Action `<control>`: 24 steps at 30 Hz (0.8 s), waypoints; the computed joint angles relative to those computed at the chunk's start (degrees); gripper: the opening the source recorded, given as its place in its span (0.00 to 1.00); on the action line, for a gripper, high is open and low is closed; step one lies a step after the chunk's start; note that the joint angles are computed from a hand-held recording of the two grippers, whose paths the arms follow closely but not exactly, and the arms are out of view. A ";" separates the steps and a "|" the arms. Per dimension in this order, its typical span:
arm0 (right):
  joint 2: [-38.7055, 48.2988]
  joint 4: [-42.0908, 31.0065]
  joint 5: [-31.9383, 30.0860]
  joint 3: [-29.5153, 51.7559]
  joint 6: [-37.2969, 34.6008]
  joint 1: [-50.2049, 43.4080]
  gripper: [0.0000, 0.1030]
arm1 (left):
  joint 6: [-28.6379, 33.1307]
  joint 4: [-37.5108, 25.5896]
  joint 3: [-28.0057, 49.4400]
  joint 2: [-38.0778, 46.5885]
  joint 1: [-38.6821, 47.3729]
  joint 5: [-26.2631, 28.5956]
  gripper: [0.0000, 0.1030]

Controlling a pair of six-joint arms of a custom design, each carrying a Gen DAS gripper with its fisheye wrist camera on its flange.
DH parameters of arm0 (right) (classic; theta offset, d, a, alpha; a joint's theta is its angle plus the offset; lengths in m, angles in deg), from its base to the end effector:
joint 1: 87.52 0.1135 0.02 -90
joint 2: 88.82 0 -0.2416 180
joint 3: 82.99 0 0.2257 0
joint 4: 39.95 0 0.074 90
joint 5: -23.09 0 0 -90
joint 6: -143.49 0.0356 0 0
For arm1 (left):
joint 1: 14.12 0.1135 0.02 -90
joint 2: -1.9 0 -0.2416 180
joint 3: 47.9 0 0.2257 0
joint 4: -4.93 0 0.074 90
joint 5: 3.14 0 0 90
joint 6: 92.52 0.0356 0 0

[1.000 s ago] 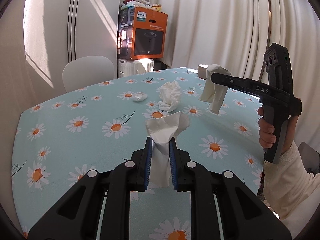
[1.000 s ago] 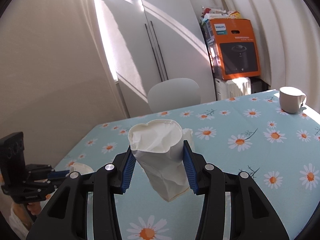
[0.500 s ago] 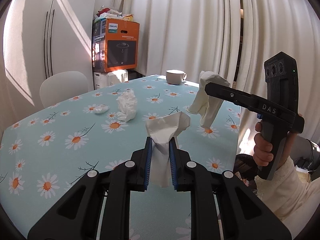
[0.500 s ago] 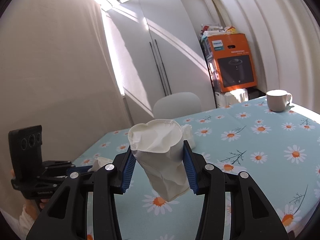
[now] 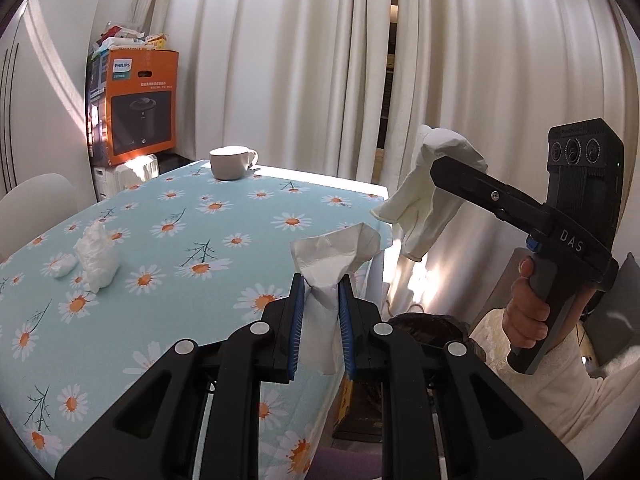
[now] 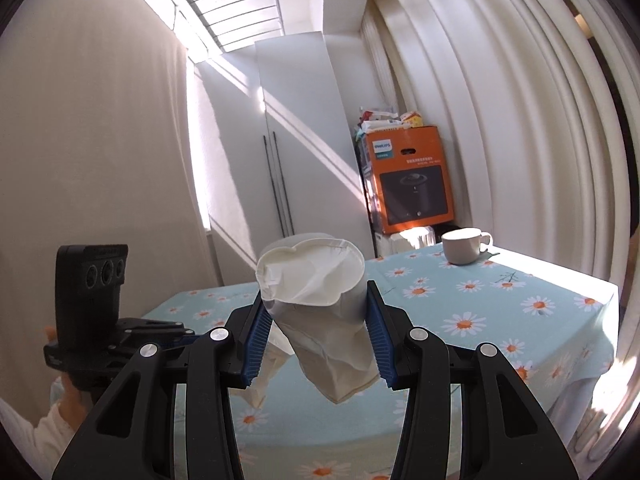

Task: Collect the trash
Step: 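Carry both white cups to the black bin and open both grippers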

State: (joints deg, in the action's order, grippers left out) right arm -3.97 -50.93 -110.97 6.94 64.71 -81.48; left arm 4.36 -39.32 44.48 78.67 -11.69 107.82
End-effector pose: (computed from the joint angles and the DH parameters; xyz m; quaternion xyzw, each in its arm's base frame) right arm 0.3178 0.0585 0.3639 -0.2199 0.6990 0.3685 0.5721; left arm 0.2765 -0.0010 0.3580 0.1256 0.8414 -0.1152 0.5128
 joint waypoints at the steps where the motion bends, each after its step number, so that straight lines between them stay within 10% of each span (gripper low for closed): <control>1: -0.94 0.11 -0.97 -1.23 -0.14 -2.24 0.41 | 0.64 -0.40 0.85 1.14 -1.79 0.37 0.17; 14: -4.29 -6.75 -5.82 -13.06 -13.58 -25.68 0.41 | 5.37 -6.90 16.41 21.67 -20.17 -2.21 0.17; 24: 8.98 -19.18 4.69 -13.26 -30.49 -29.72 0.41 | 13.61 -15.91 31.23 41.08 -26.06 -6.20 0.17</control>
